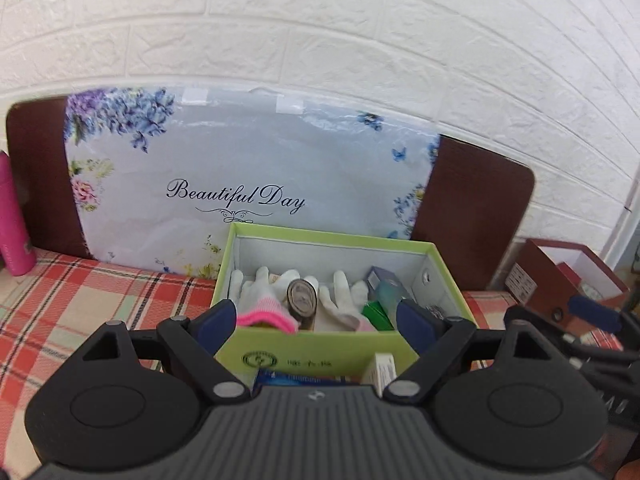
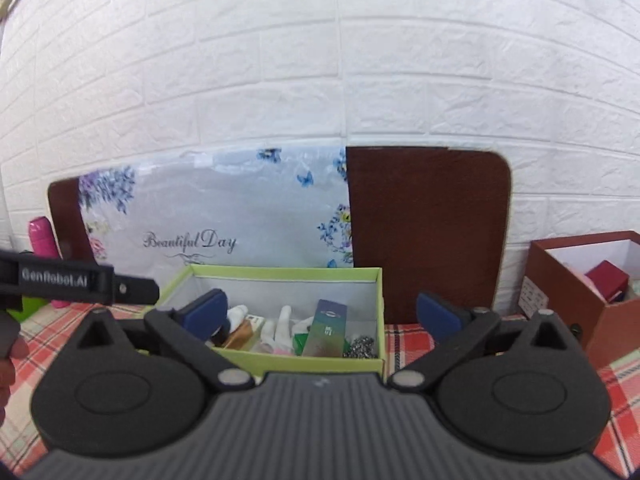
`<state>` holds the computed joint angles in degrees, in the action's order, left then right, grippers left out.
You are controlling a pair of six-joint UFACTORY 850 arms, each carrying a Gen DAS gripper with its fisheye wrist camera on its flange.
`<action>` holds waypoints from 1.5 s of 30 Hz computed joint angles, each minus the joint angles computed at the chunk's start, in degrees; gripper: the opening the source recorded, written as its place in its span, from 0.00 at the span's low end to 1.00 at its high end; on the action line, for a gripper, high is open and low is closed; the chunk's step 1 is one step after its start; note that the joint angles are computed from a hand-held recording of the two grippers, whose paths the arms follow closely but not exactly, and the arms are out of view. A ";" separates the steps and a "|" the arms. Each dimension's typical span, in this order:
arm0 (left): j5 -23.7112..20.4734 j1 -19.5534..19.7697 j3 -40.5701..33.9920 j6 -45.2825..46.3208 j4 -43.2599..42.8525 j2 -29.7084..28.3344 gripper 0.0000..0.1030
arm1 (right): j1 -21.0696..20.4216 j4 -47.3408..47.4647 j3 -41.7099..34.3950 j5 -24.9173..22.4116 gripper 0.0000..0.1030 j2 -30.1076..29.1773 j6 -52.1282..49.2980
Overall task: Organize objects
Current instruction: 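Grasp the blue cube box with the left tool while the right tool grasps the tan box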
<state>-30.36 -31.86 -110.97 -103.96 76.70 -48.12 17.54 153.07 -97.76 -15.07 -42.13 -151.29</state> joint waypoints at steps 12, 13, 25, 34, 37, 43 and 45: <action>-6.59 -7.86 20.10 -14.20 13.57 10.47 0.88 | -1.37 -6.59 26.43 -5.80 1.00 19.66 1.51; -6.83 -8.19 20.96 -15.15 13.85 10.74 0.88 | -1.35 -6.69 27.79 -5.97 1.00 20.43 1.33; -5.09 -8.48 30.69 -26.43 16.45 12.98 0.88 | -0.99 -9.97 33.15 -8.68 1.00 17.79 4.08; -3.22 -5.89 30.85 -27.83 14.27 11.34 0.88 | 0.30 1.71 27.17 -6.85 0.92 9.56 -5.82; -3.40 -4.86 28.91 -27.60 13.83 9.99 0.88 | -0.26 2.14 23.61 -5.59 0.84 7.05 -3.74; -2.52 -2.19 21.22 -21.27 9.77 5.33 0.88 | -0.09 7.41 17.56 -1.92 0.48 2.92 -9.04; -2.17 -1.50 18.71 -18.42 8.50 3.80 0.88 | -0.20 5.95 17.83 -2.59 0.26 3.12 -7.10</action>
